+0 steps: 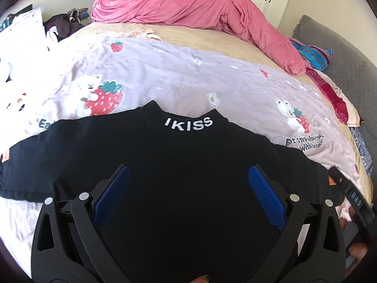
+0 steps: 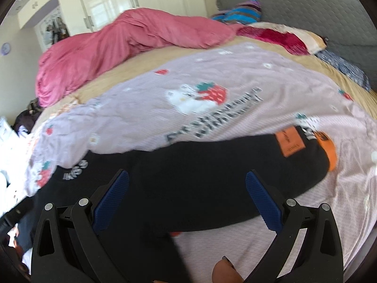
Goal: Fold small clothes
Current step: 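Move the right gripper to the orange-cuffed sleeve end, then grasp the orange sleeve cuff with the right gripper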
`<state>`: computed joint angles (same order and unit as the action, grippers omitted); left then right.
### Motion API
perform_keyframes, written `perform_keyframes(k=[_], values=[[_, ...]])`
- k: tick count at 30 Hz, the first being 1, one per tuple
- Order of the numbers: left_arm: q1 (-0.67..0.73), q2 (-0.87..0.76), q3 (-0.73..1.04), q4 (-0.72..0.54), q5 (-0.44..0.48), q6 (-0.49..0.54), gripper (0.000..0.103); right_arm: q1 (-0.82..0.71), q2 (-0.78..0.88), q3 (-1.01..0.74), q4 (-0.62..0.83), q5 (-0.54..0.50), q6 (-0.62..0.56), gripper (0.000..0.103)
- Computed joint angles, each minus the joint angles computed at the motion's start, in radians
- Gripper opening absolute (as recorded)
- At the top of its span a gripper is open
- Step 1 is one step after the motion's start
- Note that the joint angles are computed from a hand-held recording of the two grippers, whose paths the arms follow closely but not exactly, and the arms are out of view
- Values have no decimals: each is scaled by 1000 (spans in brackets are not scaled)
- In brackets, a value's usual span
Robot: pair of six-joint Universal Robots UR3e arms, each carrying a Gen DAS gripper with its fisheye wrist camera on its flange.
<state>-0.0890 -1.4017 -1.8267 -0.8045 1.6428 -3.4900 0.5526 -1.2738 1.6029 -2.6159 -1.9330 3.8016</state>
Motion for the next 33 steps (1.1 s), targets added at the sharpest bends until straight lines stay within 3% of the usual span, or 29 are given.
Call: perform_keyframes(k=[8,17,23,26,33], values=[[-41,-113,77,17,15,-26,95,-91,-90,144,-9,33,31,99],[-109,-249,178,13,28,-8,95,-271,-231,357,-70,147,78,99],[-122,-317,209,26,10,-4,95,-473,-321,547,-142,334,147,99],[-131,-356,235,31,17,2,95,-533,-329,579,-116,356,161,99],[-119,-416,253,61,-14,11,95,-662,-318,683,-300,502,152,99]])
